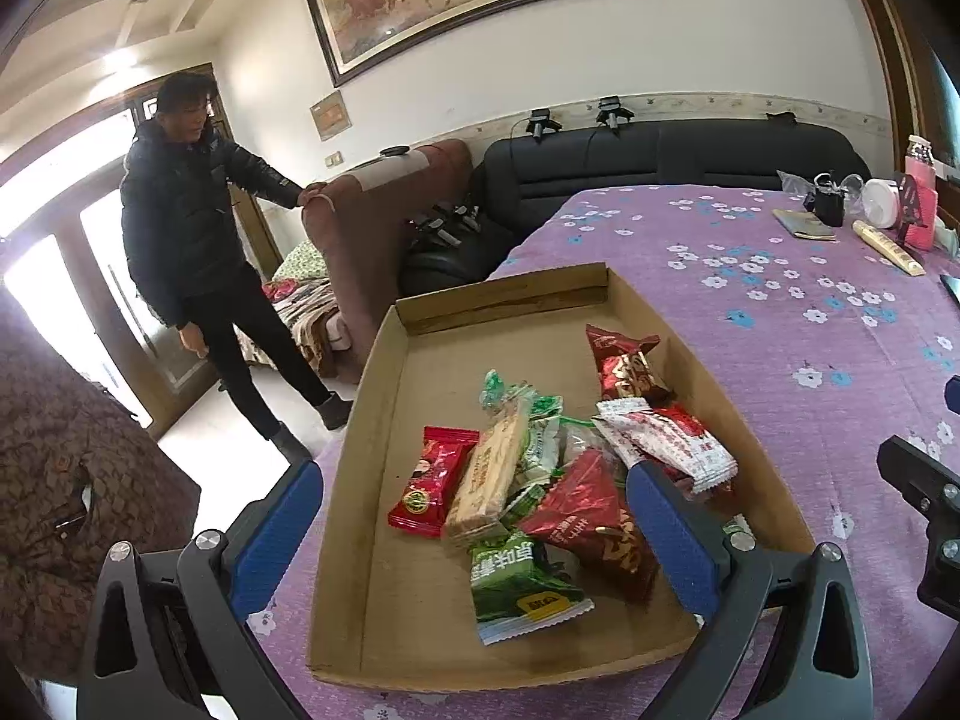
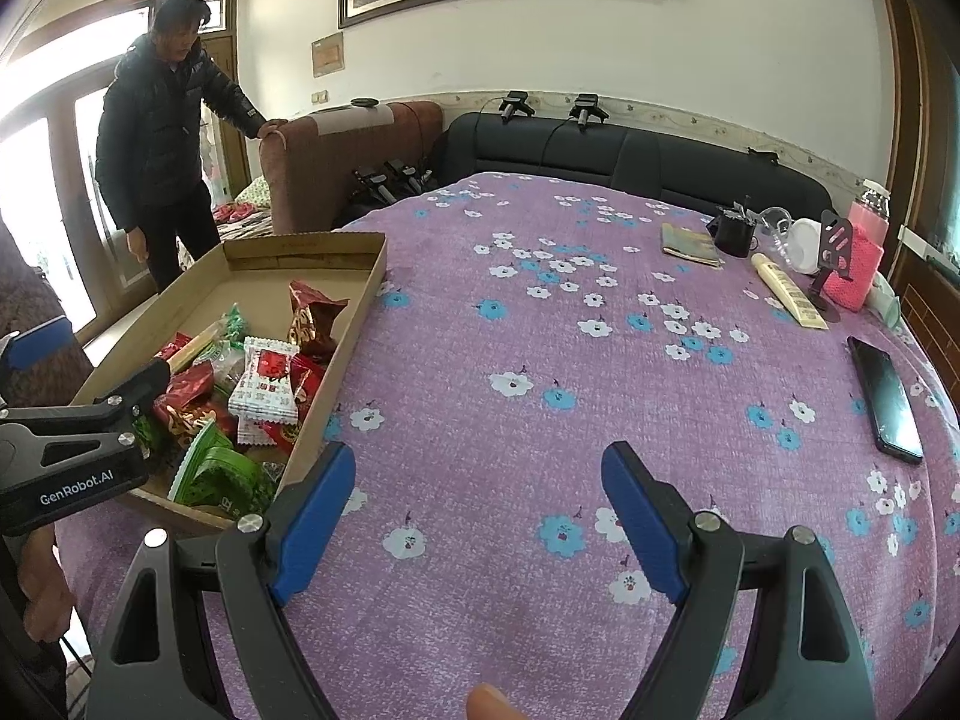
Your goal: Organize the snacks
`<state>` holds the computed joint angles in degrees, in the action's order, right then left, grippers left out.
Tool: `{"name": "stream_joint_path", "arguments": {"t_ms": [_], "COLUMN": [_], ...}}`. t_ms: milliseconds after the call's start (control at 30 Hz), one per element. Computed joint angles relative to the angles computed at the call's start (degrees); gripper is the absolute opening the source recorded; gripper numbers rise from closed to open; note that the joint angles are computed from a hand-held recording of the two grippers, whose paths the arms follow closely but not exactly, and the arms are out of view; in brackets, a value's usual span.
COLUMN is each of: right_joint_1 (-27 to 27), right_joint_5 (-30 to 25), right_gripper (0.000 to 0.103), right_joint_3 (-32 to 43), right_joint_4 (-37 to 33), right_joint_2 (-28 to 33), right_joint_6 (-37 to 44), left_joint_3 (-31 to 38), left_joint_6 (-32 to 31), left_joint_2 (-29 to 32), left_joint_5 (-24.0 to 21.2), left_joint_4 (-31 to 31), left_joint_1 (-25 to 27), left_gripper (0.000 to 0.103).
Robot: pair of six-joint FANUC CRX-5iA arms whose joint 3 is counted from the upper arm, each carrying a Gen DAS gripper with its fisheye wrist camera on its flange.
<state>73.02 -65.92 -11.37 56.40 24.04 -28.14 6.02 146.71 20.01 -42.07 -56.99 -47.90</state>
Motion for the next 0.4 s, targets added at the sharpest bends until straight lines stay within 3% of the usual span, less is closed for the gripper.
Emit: {"name": "stream_joint_path", "arguments": {"t_ms": [167, 400], "right_joint_1": [-0.04, -0.03], "right_joint_5": [-0.01, -0.02], "right_gripper": [0.084, 0.084], "right_joint_3": [0.03, -0.21], "right_joint_4": [-0.19, -0.52], "right_joint_2": [0.01, -0.14], "right_joint_6": [0.1, -0.38], "left_joint_3": [0.12, 0.67], "left_joint_6": [0.36, 4.98], "left_joint_2": [-0.09, -0.15], "left_joint_5": [-0.65, -4.55], "left_joint_4": [-0.14, -5.6], "left_joint_1": [0.0, -2.14], "left_gripper": [0.102, 0.102]}}
